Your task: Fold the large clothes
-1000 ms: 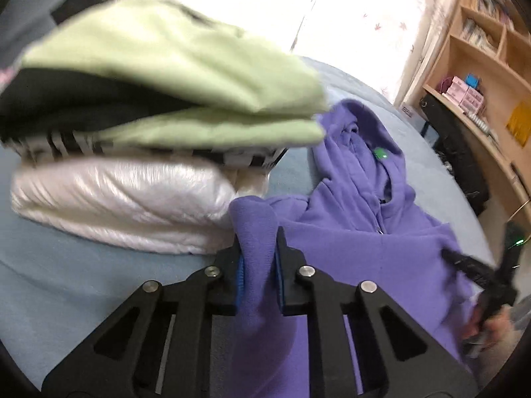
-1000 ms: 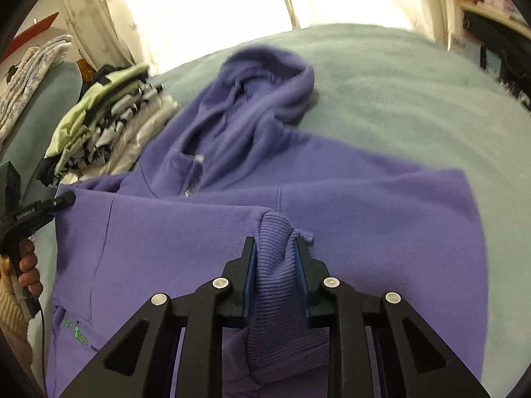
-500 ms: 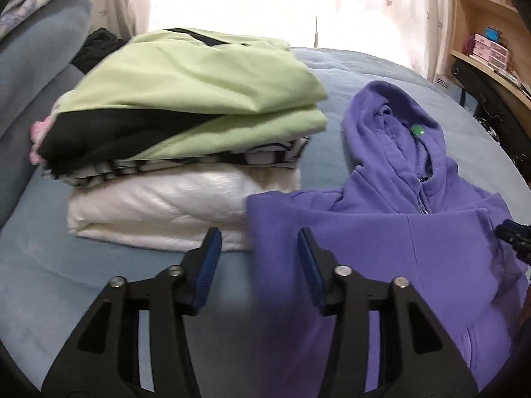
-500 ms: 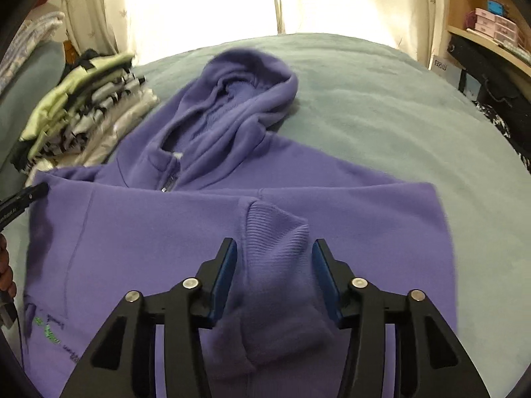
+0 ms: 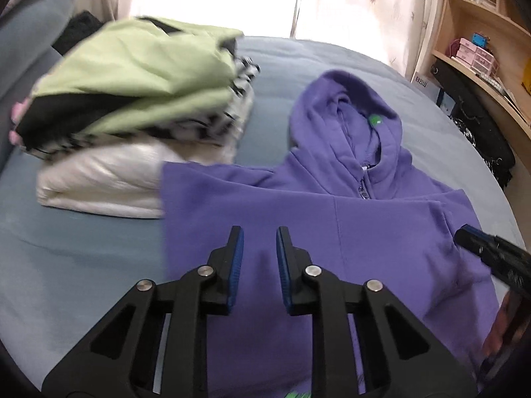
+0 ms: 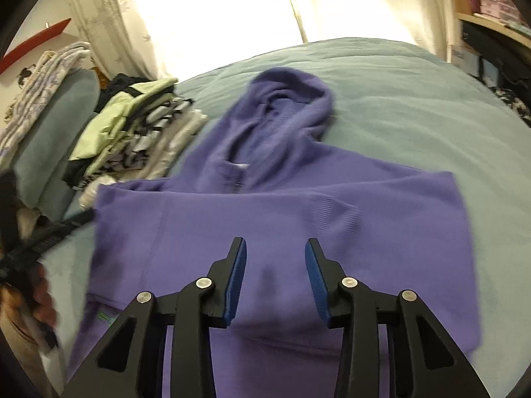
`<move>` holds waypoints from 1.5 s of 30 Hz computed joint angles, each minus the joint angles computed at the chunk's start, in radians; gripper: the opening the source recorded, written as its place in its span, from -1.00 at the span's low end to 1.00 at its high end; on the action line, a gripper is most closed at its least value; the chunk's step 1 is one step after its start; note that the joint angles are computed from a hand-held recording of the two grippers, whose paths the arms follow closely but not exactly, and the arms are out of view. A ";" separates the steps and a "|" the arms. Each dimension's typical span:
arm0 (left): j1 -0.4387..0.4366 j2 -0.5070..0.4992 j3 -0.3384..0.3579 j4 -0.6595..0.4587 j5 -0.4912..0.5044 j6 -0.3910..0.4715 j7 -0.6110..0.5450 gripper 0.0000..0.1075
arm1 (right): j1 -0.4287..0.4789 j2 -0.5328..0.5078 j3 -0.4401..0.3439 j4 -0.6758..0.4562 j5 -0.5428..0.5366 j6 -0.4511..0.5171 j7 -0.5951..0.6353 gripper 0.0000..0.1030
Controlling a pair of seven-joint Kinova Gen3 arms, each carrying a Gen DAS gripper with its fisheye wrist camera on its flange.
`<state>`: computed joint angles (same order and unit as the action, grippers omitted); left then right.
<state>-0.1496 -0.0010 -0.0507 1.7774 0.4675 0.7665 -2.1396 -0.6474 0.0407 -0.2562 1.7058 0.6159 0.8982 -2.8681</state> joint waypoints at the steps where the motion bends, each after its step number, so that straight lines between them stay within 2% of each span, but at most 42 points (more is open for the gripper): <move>1: 0.011 0.020 0.011 -0.004 -0.020 -0.022 0.034 -0.75 | 0.007 0.027 -0.002 -0.023 -0.004 -0.014 0.013 -0.29; 3: 0.014 0.059 0.047 -0.010 -0.066 -0.066 0.109 -0.78 | 0.036 0.072 -0.028 -0.052 -0.011 -0.037 0.035 -0.30; 6: 0.128 0.133 -0.015 -0.026 -0.175 -0.130 0.231 -0.87 | 0.052 0.138 -0.017 -0.085 -0.030 -0.073 0.070 -0.32; 8: 0.160 0.177 -0.019 -0.031 -0.249 -0.165 0.312 -0.90 | 0.042 0.181 0.020 -0.107 -0.059 -0.078 0.103 -0.34; 10: 0.140 0.197 0.034 -0.025 -0.329 -0.208 0.391 -0.91 | -0.005 0.210 0.089 -0.120 -0.076 -0.069 0.121 -0.46; 12: 0.161 0.206 0.031 -0.024 -0.376 -0.228 0.431 -0.92 | -0.022 0.210 0.132 -0.111 -0.082 -0.072 0.138 -0.72; 15: 0.118 0.213 0.060 -0.032 -0.325 -0.220 0.381 -0.92 | -0.076 0.171 0.217 -0.075 -0.073 -0.037 0.153 -0.75; 17: 0.038 0.209 0.115 -0.039 -0.244 -0.195 0.309 -0.92 | -0.041 0.131 0.229 -0.032 -0.125 -0.069 0.203 -0.80; 18: -0.004 0.208 0.142 -0.049 -0.203 -0.164 0.274 -0.92 | 0.005 0.096 0.208 0.004 -0.166 -0.110 0.227 -0.80; 20: -0.031 0.193 0.150 -0.062 -0.167 -0.112 0.223 -0.92 | 0.097 0.053 0.164 0.041 -0.239 -0.157 0.292 -0.80; 22: -0.004 0.164 0.108 -0.065 -0.163 -0.071 0.189 -0.78 | 0.160 0.011 0.109 0.059 -0.265 -0.148 0.309 -0.80; 24: -0.016 0.115 0.095 -0.040 -0.124 -0.047 0.136 -0.47 | 0.180 -0.020 0.059 0.056 -0.233 -0.089 0.271 -0.66; 25: -0.022 0.077 0.084 -0.015 -0.101 -0.043 0.104 -0.42 | 0.207 -0.033 0.021 0.055 -0.225 -0.069 0.252 -0.63; 28: -0.024 -0.021 0.035 0.036 -0.057 -0.011 0.041 -0.29 | 0.218 -0.110 -0.029 0.096 -0.252 -0.064 0.199 -0.62; 34: -0.035 -0.234 -0.127 0.097 0.020 0.162 -0.018 -0.26 | 0.217 -0.223 -0.162 0.121 -0.253 0.013 0.074 -0.61; 37: -0.038 -0.352 -0.191 0.125 -0.003 0.225 -0.005 -0.22 | 0.212 -0.284 -0.255 0.123 -0.249 0.077 -0.004 -0.55; 39: -0.041 -0.430 -0.229 0.142 -0.042 0.266 0.017 -0.16 | 0.189 -0.314 -0.300 0.116 -0.233 0.133 -0.052 -0.34; 42: -0.038 -0.549 -0.282 0.168 -0.112 0.331 0.037 -0.10 | 0.152 -0.361 -0.363 0.104 -0.232 0.211 -0.116 -0.30; 45: -0.015 -0.646 -0.335 0.182 -0.202 0.409 0.049 -0.09 | 0.222 -0.434 -0.465 0.096 -0.292 0.244 -0.134 -0.30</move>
